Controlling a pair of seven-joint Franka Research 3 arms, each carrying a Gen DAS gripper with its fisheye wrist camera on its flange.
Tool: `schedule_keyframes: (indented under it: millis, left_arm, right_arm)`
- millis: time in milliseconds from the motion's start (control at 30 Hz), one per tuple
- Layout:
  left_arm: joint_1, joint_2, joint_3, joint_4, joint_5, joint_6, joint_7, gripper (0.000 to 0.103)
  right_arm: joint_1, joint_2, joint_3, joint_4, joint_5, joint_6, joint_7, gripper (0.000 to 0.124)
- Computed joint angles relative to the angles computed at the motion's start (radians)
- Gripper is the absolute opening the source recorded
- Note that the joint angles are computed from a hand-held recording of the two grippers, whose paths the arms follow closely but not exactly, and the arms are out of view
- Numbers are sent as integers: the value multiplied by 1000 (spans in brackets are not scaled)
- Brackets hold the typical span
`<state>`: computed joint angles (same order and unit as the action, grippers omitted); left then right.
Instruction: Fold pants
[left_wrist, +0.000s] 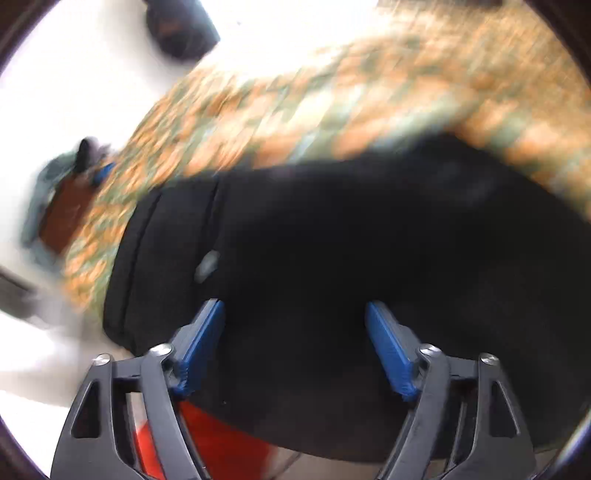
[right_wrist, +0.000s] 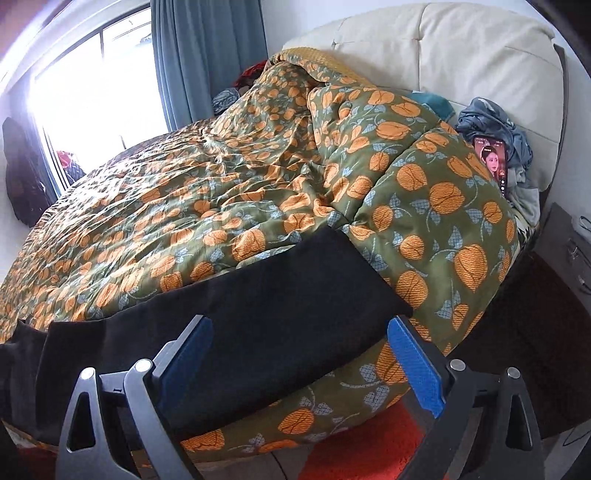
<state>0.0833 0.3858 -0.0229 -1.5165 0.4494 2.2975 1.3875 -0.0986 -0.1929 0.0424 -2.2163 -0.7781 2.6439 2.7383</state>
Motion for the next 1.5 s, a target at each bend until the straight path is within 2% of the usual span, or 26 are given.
schedule_keyframes:
  millis: [33, 100, 167, 267, 333, 367, 433, 500, 533, 567, 633, 700, 867, 967, 1067, 1233, 1500]
  left_arm:
    - [20, -23, -4, -35, -33, 30, -5, 81]
    - [30, -58, -4, -56, -62, 28, -32, 79]
    - [67, -70, -43, -43, -187, 59, 33, 79]
    - [50, -20, -80, 58, -259, 85, 90, 88]
    - [23, 21, -82, 116, -253, 105, 105, 98]
    - [3, 53, -78, 155, -234, 105, 108, 99]
    - [-37, 133, -51, 249, -182, 42, 94, 99]
    - [-80, 235, -18, 383, -130, -113, 62, 98]
    - [-82, 261, -10, 411, -135, -137, 55, 98]
    - [-70, 253, -22, 405, -145, -143, 31, 97]
    - [-63, 201, -37, 337, -162, -90, 2, 96]
    - [-46, 152, -66, 278, -201, -47, 24, 96]
    - [-43, -16, -131, 66, -281, 75, 142, 96]
    - [-61, -103, -148, -69, -308, 129, 204, 97]
    - [-86, -144, -150, -147, -309, 163, 257, 97]
    - [-131, -206, -143, -280, -252, 182, 298, 97]
    - [-142, -214, -138, -270, -287, 124, 294, 96]
  right_arm:
    - [1, -1, 2, -1, -4, -4, 0, 95]
    - [2, -7, 5, -5, -11, -13, -2, 95]
    - [0, -13, 5, -12, -21, -16, -1, 95]
    - [-6, -13, -8, -17, 6, 3, -2, 95]
    - [-7, -8, -20, -19, 52, 29, -16, 95]
    - [-9, -5, -23, -20, 73, 41, -22, 95]
    - [-16, 0, -16, -18, 80, 51, -18, 95]
    - [-19, 5, -7, -12, 69, 48, -13, 95]
    - [-19, 6, -2, -9, 60, 44, -11, 95]
    - [-19, 6, 1, -9, 47, 44, -9, 95]
    - [-18, 2, 1, -12, 34, 49, -13, 95]
    - [-20, -4, 0, -18, 23, 54, -17, 95]
    - [-35, -15, -20, -43, 75, 100, -11, 95]
    - [-61, -27, -15, -67, 95, 147, 14, 95]
    - [-81, -32, 3, -75, 91, 159, 22, 95]
    - [-93, -39, 19, -78, 87, 152, 17, 95]
    - [-110, -48, 29, -90, 91, 163, 23, 95]
